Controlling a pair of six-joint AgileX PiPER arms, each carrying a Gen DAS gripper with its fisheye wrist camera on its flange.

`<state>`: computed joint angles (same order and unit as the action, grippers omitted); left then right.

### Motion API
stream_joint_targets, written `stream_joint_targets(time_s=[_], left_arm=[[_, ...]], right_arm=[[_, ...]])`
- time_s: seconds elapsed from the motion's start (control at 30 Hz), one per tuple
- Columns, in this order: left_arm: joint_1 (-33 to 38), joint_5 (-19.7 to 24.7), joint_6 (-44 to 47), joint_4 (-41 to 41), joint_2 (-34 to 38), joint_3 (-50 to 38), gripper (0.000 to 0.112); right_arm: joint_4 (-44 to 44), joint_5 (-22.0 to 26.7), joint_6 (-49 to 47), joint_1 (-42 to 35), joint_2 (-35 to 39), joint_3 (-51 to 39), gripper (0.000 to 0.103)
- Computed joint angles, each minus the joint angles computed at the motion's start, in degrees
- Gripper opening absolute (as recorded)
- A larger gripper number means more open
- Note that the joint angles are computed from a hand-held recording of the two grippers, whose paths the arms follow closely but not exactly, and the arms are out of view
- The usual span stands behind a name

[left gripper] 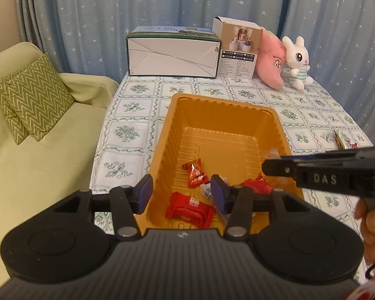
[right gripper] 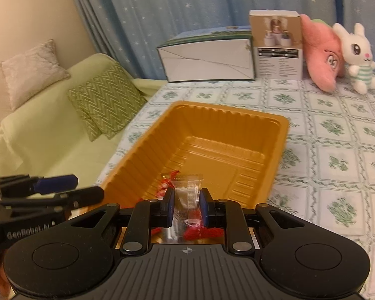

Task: Organize snacks
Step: 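Carry the clear bag and brown candy into the orange tray and open both tools, then move both tools back to the remaining snacks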

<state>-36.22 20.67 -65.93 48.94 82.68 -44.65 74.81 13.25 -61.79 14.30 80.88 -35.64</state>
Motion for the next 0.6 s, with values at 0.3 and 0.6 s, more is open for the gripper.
stream_joint_targets(time_s=[0.3, 0.6], left_arm=[[-4.75, 4.44, -5.54, 1.54, -5.1, 3.09, 0.061], [-17.24, 14.24, -14.66, 3.7, -9.33, 3.32, 0.074]], right_arm=[[-4.24, 3.84, 5.91, -5.28, -6.63, 3.96, 0.056], [-27.89, 15.19, 28.72, -18.21, -27.06, 12.22, 0.056]])
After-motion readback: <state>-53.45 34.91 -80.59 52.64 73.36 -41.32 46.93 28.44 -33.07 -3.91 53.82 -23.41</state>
